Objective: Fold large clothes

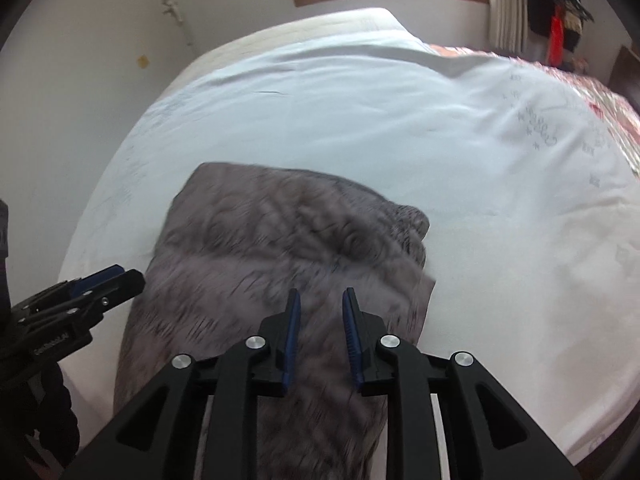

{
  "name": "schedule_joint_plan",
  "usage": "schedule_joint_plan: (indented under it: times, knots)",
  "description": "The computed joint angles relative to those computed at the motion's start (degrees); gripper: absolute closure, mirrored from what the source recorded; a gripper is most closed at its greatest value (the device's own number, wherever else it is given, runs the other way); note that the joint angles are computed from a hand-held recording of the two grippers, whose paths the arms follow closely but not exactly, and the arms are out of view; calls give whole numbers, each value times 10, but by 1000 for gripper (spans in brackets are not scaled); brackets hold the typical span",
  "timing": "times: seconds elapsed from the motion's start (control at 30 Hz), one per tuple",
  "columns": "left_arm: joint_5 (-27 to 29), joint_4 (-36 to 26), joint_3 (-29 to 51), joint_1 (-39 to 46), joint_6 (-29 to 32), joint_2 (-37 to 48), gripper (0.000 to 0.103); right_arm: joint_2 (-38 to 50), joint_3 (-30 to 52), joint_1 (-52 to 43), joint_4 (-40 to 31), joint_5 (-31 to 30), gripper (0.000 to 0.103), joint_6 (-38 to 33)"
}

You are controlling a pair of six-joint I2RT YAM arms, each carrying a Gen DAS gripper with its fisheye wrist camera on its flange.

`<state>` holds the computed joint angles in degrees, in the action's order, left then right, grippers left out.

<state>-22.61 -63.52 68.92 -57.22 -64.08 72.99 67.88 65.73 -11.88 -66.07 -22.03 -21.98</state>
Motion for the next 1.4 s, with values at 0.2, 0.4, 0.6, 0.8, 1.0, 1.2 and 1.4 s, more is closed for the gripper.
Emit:
schedule_joint_plan:
  times: [0.2,0.4,0.6,0.8,1.0,1.2,1.4]
  knots:
    - [-28,-38,-17,-89,-96,-15,57,-29,-36,-21,-14,-2,79,-10]
    - [-20,0,-63,-101,-96,-15,54,-40,-119,-30,59,-12,74,-4]
    - [-33,30,-92,-102,-84,-1,53,-70,-163,-10,104,6,74,19]
    - [-10,19,-87,-86,-76,-30,53,-44,-85,-72,3,-44,72,-22]
    - [-32,-80,-41,-129,-132,-56,54,-56,-32,-153,-94,-75,59,-115]
    - [-69,-168,17,-208,-201,-37,39,-51,-7,-206,-151,-94,40,-178]
    - [-86,-214,54,-256,-240,-28,27,-47,11,-217,-175,-102,24,-195]
